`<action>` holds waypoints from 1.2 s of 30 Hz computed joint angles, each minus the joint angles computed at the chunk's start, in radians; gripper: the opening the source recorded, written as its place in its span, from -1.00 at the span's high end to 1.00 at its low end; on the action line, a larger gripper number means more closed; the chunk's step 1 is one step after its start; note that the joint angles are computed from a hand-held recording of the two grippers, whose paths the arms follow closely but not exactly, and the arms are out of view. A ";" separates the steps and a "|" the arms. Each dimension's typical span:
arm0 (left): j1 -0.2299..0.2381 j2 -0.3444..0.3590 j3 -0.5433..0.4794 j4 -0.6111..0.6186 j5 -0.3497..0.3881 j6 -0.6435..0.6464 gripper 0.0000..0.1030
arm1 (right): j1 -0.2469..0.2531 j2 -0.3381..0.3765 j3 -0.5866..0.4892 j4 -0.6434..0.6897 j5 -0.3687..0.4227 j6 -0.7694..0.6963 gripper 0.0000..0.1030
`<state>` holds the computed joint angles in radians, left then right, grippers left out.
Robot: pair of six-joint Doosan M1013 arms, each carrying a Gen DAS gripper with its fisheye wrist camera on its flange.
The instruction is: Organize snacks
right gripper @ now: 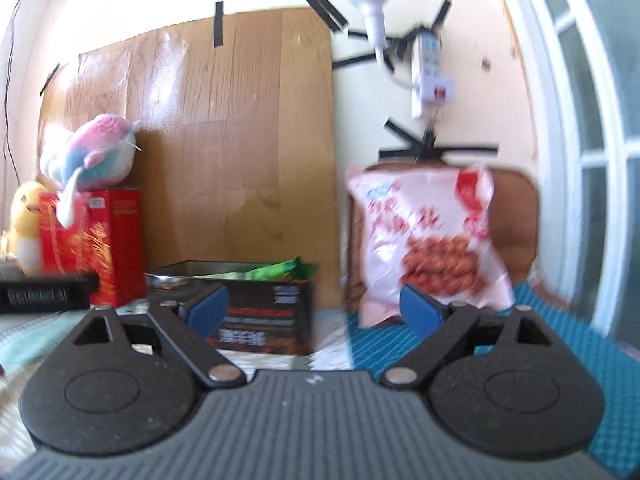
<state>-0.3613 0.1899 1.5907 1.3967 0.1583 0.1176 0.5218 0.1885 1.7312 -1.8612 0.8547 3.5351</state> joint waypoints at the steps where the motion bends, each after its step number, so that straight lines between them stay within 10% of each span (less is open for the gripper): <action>1: -0.002 0.002 0.005 0.035 0.004 -0.025 -1.00 | 0.003 0.001 0.001 0.002 0.004 -0.012 -0.87; 10: -0.007 -0.005 0.033 0.285 0.042 -0.289 -1.00 | 0.021 0.006 0.013 -0.084 0.042 -0.030 -1.00; 20: -0.005 -0.001 0.017 0.003 0.056 -0.020 -1.00 | 0.014 0.004 0.005 -0.043 0.022 -0.029 -1.00; 36: -0.016 0.004 0.007 -0.071 0.092 0.091 -1.00 | -0.012 0.003 -0.044 0.207 -0.064 -0.157 -1.00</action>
<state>-0.3769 0.1935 1.5977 1.3261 0.2501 0.2088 0.5097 0.1914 1.6874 -1.6538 0.7903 3.3785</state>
